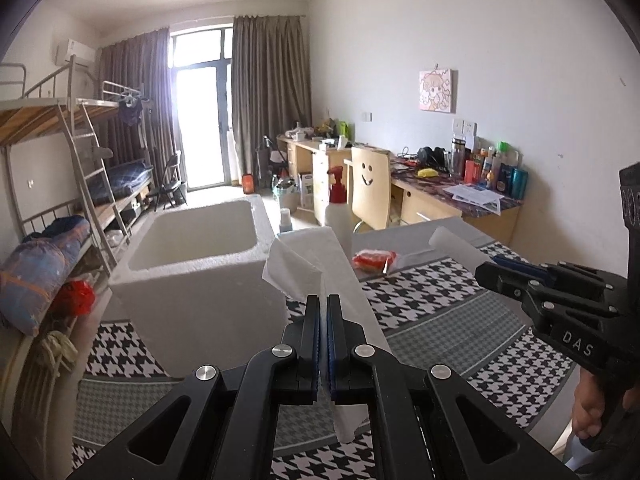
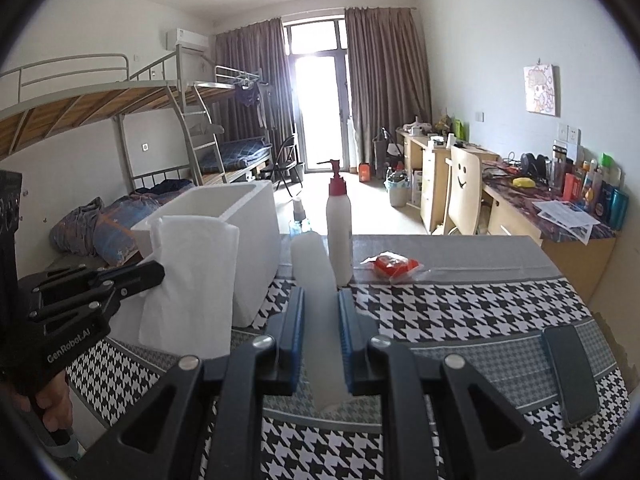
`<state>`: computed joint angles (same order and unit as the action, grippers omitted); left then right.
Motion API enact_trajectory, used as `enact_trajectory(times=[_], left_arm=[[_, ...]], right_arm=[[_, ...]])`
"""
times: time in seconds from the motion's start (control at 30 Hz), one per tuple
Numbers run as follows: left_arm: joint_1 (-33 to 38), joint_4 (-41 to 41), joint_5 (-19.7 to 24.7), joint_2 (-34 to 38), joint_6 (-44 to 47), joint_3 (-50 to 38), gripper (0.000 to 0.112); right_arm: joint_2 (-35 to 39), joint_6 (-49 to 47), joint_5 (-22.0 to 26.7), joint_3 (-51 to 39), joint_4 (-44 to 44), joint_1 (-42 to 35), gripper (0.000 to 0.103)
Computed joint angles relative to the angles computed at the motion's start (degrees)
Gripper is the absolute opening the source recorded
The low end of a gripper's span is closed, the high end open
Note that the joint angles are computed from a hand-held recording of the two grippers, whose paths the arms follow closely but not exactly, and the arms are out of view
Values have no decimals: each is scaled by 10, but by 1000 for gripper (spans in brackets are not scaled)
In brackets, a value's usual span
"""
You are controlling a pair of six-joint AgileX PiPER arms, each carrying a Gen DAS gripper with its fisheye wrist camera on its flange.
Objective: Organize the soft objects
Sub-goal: 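Carry the paper towel with the left tool while the right tool carries the roll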
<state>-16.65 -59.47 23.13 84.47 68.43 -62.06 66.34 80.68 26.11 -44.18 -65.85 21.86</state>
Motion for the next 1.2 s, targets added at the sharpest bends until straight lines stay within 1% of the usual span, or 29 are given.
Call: enact_trajectory(times=[0.37, 0.8, 0.97, 1.2], left_arm=[[-1, 11, 1, 10, -14, -37, 3], [0, 22, 5, 31, -38, -83, 3], [1, 38, 6, 39, -59, -105, 3], [-4, 67, 2, 49, -94, -127, 3]], right_arm=[[17, -36, 8, -46, 10, 8, 20], [38, -71, -5, -86, 38, -10, 20], [48, -99, -17, -106, 65, -22, 20], [63, -126, -18, -126, 83, -29, 20]])
